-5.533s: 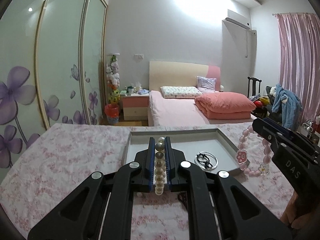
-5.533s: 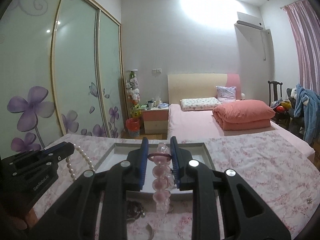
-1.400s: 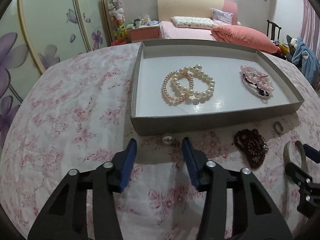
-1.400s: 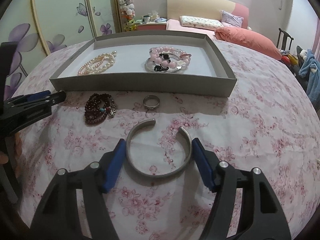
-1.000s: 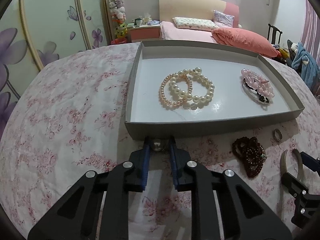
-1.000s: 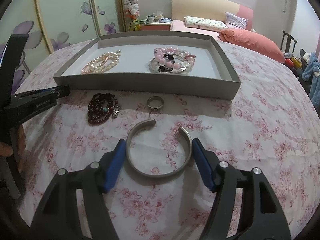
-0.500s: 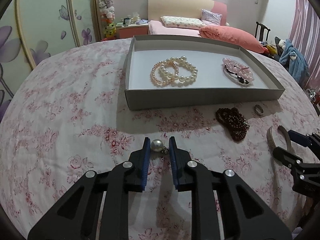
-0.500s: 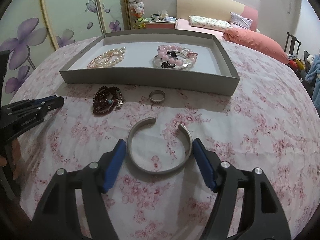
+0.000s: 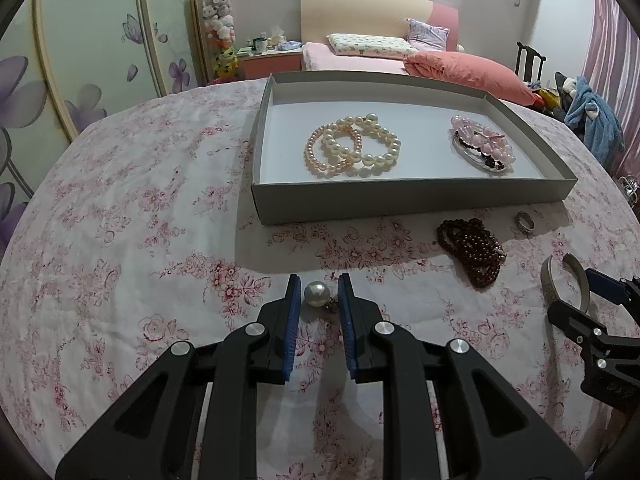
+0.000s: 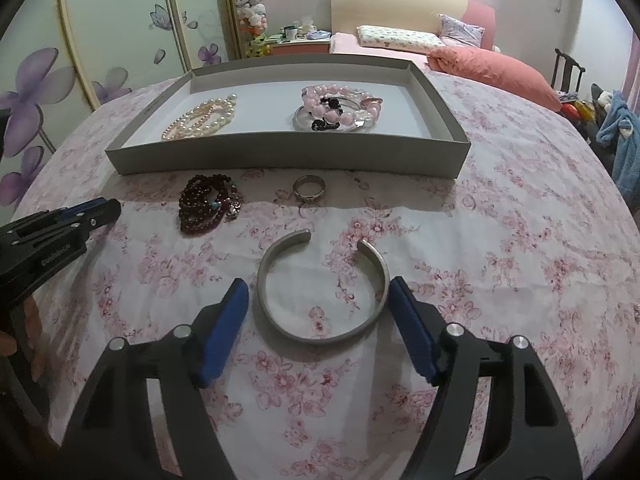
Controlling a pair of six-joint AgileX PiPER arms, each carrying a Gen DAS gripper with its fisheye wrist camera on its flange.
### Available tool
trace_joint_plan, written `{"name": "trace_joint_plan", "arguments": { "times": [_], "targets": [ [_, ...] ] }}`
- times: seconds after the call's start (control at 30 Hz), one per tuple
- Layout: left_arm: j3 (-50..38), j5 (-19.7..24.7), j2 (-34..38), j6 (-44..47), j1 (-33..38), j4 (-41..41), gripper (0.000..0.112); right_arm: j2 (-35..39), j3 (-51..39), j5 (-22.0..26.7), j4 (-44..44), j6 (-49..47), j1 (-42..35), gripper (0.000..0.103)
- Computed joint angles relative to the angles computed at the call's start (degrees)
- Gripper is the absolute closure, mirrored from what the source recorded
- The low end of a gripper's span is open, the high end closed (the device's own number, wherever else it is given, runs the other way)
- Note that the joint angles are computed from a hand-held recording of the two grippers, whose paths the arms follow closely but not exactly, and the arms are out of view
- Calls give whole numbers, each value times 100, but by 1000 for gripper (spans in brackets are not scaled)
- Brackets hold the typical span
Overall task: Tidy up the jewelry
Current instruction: 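Carry silver cuff with right tool while left tool carries pearl over tray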
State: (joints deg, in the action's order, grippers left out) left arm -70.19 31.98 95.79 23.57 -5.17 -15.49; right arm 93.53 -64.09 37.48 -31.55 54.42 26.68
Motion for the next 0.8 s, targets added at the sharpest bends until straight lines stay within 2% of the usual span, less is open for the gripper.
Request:
{"name": "trace_joint_plan", "arguments": {
  "times": [0.17, 0.2, 0.37, 0.53, 0.8],
  "targets": [
    [-3, 8, 3, 30, 4, -43, 92, -9, 17, 115, -104, 162, 50, 35],
    [13, -6, 0, 43, 1, -61, 92, -31, 59, 97, -212, 256, 70, 39],
    [27, 48, -4, 298, 104, -347, 96, -169, 254, -96, -245, 212, 1, 40],
    [66, 54, -47, 523, 183, -601, 96, -286, 397, -358, -165, 172, -90, 40],
    [180, -41, -144, 749, 244, -846, 96, -425, 485, -505, -374, 365, -73, 40]
  ]
}}
